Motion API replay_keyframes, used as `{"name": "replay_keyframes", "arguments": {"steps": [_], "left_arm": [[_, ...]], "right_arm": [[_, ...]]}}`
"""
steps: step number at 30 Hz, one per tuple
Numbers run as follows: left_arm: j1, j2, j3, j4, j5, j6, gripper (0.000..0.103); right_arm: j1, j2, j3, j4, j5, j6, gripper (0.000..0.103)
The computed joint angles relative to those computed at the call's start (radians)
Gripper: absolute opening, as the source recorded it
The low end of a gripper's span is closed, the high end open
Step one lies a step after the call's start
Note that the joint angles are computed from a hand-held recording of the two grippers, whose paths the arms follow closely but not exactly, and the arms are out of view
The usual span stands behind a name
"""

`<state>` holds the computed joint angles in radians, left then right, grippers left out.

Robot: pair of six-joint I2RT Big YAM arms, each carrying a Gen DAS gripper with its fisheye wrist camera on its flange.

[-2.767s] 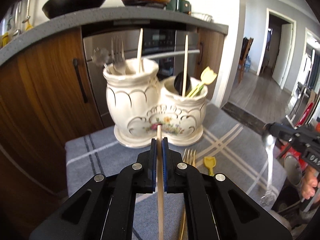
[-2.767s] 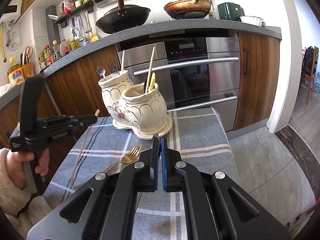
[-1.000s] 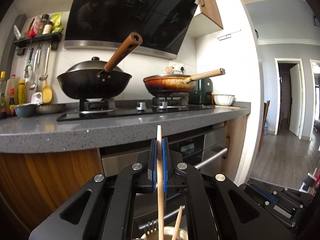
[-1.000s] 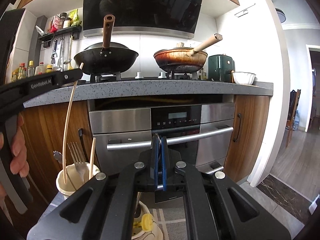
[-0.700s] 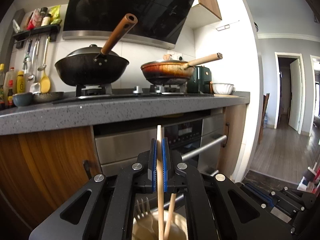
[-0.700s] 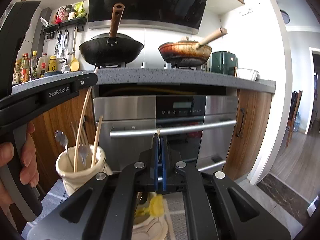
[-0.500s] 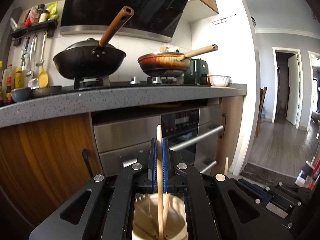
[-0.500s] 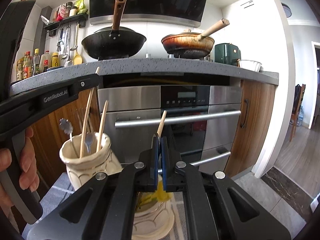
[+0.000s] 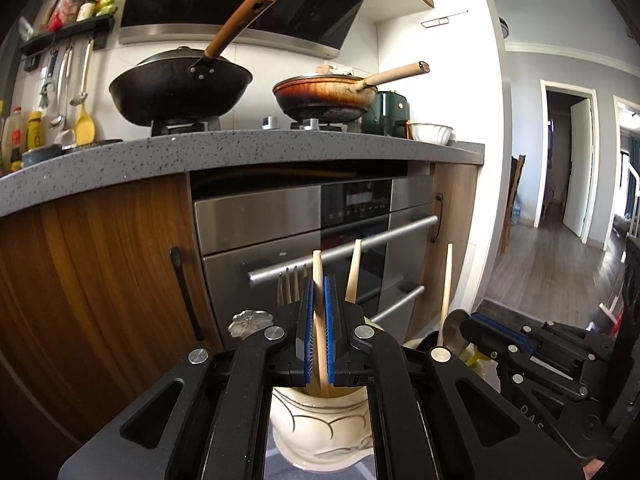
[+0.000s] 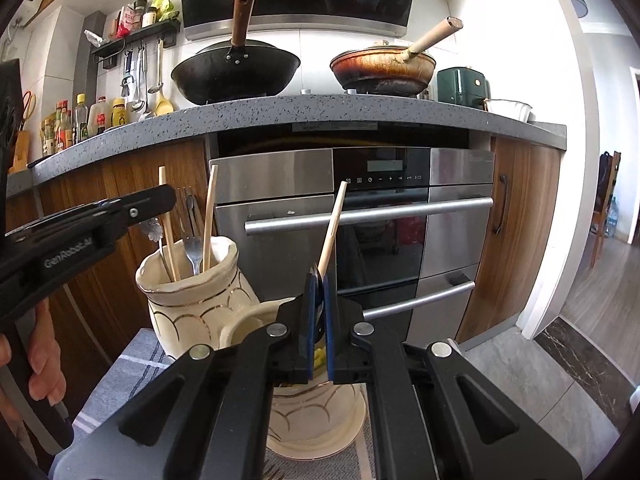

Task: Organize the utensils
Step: 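Open both tools and withdraw them from the holder back over the cloth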

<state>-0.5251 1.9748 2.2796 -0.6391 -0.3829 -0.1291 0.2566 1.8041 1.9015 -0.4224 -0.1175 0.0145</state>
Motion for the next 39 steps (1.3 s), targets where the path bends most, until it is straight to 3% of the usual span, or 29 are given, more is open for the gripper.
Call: {"name": "replay_keyframes", "arguments": {"steps": [15,17,18,20,23,27,29,31,34,36,39], "left_arm": [[0.002,0.023,0.069,-0.093,0.041,-0.005,0.006],[0.002,0.031,0.085,-0.115,0.046,-0.008,0.007],[0.001,0.034,0.092,-0.123,0.043,-0.007,0.009],[0.000,0.022,0.074,-0.108,0.036,-0.006,0.020],[0.000,-0.001,0.047,-0.094,0.033,-0.015,0.024],[-0.002,-0.049,-0.016,-0.080,0.027,-0.031,0.036],[-0.005,-0.080,-0.057,-0.073,0.020,-0.033,0.042],[-0.008,-0.107,-0.092,-0.071,0.008,-0.034,0.047],[-0.012,-0.168,-0.172,-0.059,-0.004,-0.051,0.061],[-0.015,-0.200,-0.213,-0.062,-0.009,-0.062,0.063],[-0.021,-0.255,-0.293,-0.054,-0.016,-0.078,0.074]], "right_arm": [[-0.008,-0.009,0.014,-0.041,-0.039,0.019,0.006],[-0.011,-0.012,0.013,-0.043,-0.047,0.026,0.016],[-0.013,-0.014,0.012,-0.043,-0.053,0.031,0.029],[-0.015,-0.025,0.002,-0.034,-0.057,0.032,0.032],[-0.018,-0.041,-0.009,-0.032,-0.056,0.033,0.033],[-0.031,-0.077,-0.040,-0.026,-0.084,0.058,0.051],[-0.040,-0.093,-0.053,-0.033,-0.099,0.068,0.053],[-0.050,-0.110,-0.067,-0.043,-0.116,0.084,0.068],[-0.068,-0.141,-0.094,-0.061,-0.145,0.102,0.083],[-0.077,-0.171,-0.121,-0.074,-0.153,0.093,0.093],[-0.086,-0.212,-0.168,-0.083,-0.156,0.063,0.098]]}}
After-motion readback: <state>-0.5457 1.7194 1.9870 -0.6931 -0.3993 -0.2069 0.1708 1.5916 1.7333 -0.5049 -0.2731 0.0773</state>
